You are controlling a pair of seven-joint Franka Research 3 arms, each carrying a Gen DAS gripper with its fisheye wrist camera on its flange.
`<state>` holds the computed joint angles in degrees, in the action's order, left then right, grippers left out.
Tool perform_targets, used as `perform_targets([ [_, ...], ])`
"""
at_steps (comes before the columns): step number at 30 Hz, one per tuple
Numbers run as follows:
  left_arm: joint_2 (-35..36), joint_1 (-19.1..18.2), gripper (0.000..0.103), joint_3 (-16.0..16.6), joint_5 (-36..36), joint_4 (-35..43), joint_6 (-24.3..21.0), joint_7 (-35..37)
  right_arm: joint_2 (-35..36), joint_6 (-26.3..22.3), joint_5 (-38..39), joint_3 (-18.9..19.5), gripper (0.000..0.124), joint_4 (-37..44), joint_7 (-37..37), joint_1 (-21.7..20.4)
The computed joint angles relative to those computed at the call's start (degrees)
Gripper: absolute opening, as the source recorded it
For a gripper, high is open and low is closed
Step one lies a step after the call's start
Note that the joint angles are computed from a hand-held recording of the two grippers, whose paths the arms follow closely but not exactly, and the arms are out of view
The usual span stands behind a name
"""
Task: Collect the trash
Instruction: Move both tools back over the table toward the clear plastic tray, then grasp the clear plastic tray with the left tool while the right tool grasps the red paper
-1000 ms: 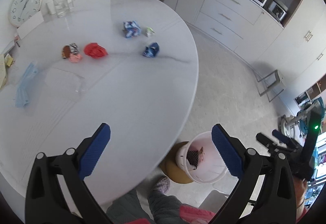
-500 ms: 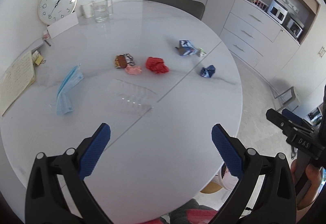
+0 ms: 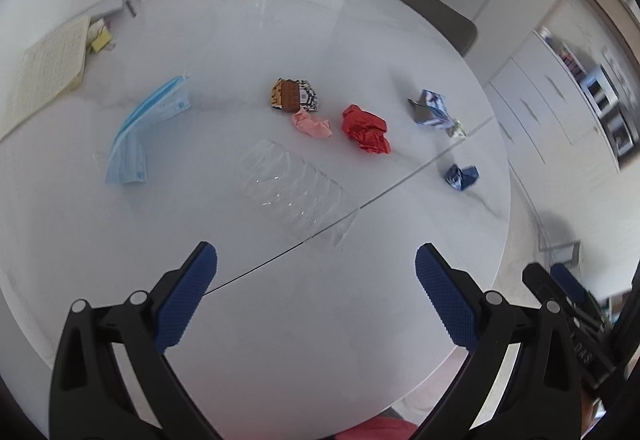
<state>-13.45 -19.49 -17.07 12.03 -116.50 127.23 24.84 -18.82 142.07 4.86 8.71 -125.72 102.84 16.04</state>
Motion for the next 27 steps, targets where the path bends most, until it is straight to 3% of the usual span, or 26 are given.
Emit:
perform_targets([
  [7, 11.19, 1.72, 0.095, 0.13, 2.34, 8.49, -4.38, -18.63, 9.47, -2.31, 5.61, -4.55, 0.101, 8.00, -15.23, 0.54],
  [12, 18.47, 0.92, 0.095, 1.61, 3.81, 14.84, -11.27, -30.65, 16.24, -4.71, 11.13, -5.85, 0.101, 14.45, -25.25, -0.35],
  [16, 22.40, 0.20, 0.095, 2.42, 2.99, 18.51, -15.84, -33.80, 20.81, -6.93, 13.65, -5.51, 0.101, 19.58, -31.63, -0.86],
  [20, 24.79, -0.05, 0.095, 2.93, 1.63, 20.42, -17.04, -35.42, 24.89, -9.11, 15.53, -4.88, 0.101, 24.49, -35.71, -1.00],
  [23, 26.54, 0.40, 0.078, 2.84, -0.99, 21.67, -17.04, -32.42, 28.36, -11.49, 16.73, -4.26, 0.101, 28.81, -37.88, -0.84],
  [24, 26.83, 0.54, 0.066, 2.85, -1.73, 21.75, -16.65, -31.45, 29.22, -12.09, 16.80, -4.09, 0.101, 29.91, -38.56, -0.74],
  [27, 26.94, 0.46, 0.065, 2.90, -1.89, 21.33, -14.78, -29.08, 33.01, -14.15, 16.48, -3.35, 0.101, 34.74, -41.12, -0.11],
])
